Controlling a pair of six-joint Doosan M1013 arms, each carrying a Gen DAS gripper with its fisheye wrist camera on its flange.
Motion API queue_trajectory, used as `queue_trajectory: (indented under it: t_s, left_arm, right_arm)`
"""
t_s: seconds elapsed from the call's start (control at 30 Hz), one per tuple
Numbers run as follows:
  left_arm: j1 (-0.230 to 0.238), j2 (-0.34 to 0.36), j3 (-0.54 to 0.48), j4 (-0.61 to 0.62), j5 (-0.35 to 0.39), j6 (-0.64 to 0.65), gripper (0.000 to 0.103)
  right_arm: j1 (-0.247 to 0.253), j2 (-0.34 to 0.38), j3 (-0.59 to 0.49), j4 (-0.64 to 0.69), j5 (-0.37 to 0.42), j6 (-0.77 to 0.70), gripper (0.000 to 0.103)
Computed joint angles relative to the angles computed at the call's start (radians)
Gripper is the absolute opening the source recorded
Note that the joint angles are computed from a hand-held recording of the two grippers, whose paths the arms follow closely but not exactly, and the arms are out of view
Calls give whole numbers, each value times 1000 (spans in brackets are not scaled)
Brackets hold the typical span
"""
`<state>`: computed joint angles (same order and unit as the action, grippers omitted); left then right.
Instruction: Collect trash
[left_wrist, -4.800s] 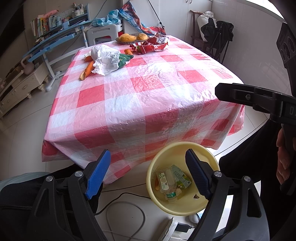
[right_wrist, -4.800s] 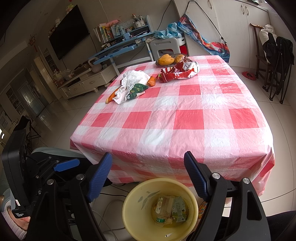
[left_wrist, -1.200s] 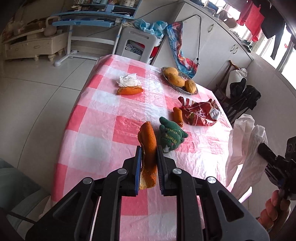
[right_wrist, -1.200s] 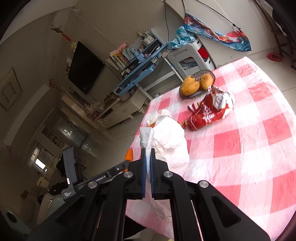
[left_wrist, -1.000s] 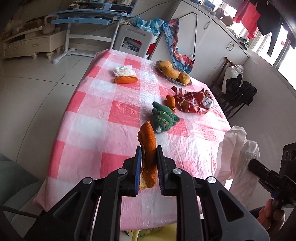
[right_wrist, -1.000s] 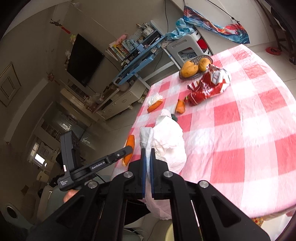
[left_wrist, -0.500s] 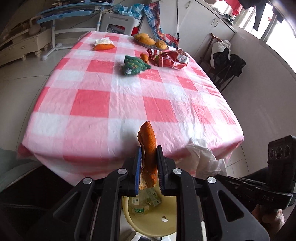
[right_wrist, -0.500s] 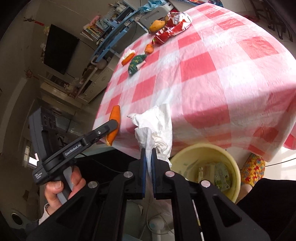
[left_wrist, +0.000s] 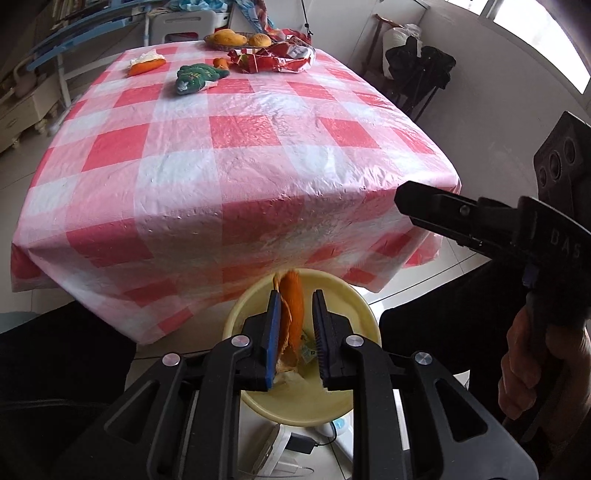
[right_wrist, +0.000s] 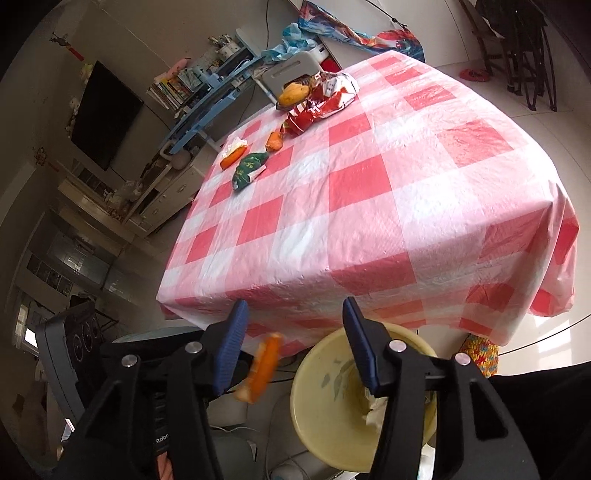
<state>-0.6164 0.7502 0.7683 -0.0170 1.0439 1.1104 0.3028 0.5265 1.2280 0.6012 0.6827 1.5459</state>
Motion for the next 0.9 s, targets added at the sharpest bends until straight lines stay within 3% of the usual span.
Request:
queue_trajectory:
  t_s: [0.1, 0.23, 0.5, 0.9]
  left_arm:
    - [-2, -11, 14, 43, -22, -37, 38]
    - [1, -24, 28, 112, -52, -116, 48]
    - [-14, -34, 39, 316, -56, -267, 60]
    - [-12, -35, 46, 348, -52, -317, 67]
  right_arm:
    - [1, 3, -3, -22, -16, 27, 56]
    - [-1, 9, -4, -27, -21, 49, 58]
    - [10, 8, -7, -79, -17, 63, 62]
    - [20, 10, -14, -127, -18, 72, 64]
